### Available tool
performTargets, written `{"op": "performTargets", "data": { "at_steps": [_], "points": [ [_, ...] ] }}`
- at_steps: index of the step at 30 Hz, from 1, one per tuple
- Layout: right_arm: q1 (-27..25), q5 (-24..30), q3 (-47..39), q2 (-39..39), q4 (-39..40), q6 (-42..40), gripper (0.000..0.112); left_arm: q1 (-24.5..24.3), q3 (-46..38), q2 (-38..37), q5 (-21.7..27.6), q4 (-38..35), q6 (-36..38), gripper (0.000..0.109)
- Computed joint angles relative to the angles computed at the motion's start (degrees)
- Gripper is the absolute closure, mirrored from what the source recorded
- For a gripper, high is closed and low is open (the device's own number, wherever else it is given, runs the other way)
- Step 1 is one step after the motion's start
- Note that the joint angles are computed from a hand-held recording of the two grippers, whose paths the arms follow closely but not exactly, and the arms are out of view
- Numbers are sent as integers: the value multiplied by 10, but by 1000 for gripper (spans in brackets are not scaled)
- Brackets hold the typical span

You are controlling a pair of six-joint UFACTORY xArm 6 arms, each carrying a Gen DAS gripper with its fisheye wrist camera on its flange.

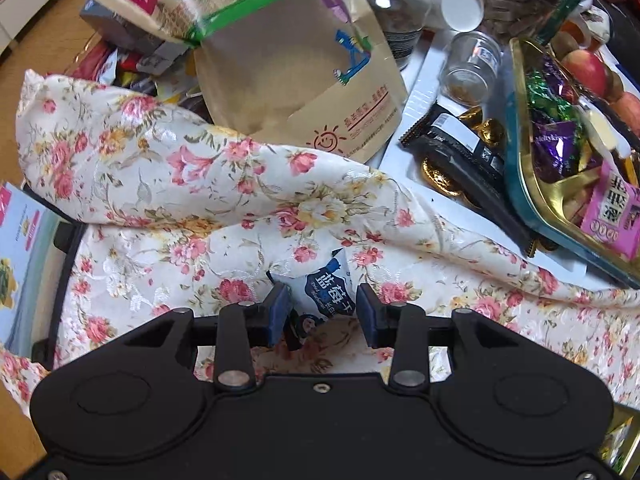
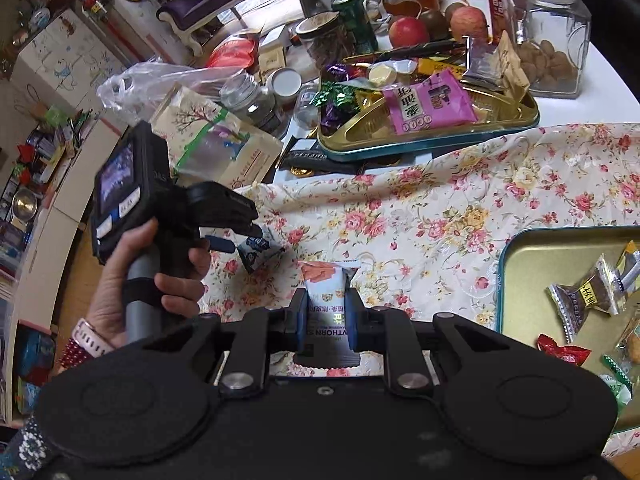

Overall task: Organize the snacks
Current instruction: 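Grasp the blue-and-white wrapped candy with the left tool while the right tool holds the hawthorn packet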

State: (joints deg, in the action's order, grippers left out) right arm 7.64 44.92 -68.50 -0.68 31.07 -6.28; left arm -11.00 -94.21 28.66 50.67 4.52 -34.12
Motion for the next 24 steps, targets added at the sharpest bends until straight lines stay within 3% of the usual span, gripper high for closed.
{"op": "performTargets", "data": {
  "at_steps": [3,10,24],
  "points": [
    [-4,7,-7,7,2,8,91,2,-1,4,-6,-13,-5,61],
    [2,7,-7,8,-4,15,91,-7,-36,34,16,33,-40,56],
    [11,8,-8,10,-7,8,91,-12,-53,62,41,60,-35,54]
  ]
}}
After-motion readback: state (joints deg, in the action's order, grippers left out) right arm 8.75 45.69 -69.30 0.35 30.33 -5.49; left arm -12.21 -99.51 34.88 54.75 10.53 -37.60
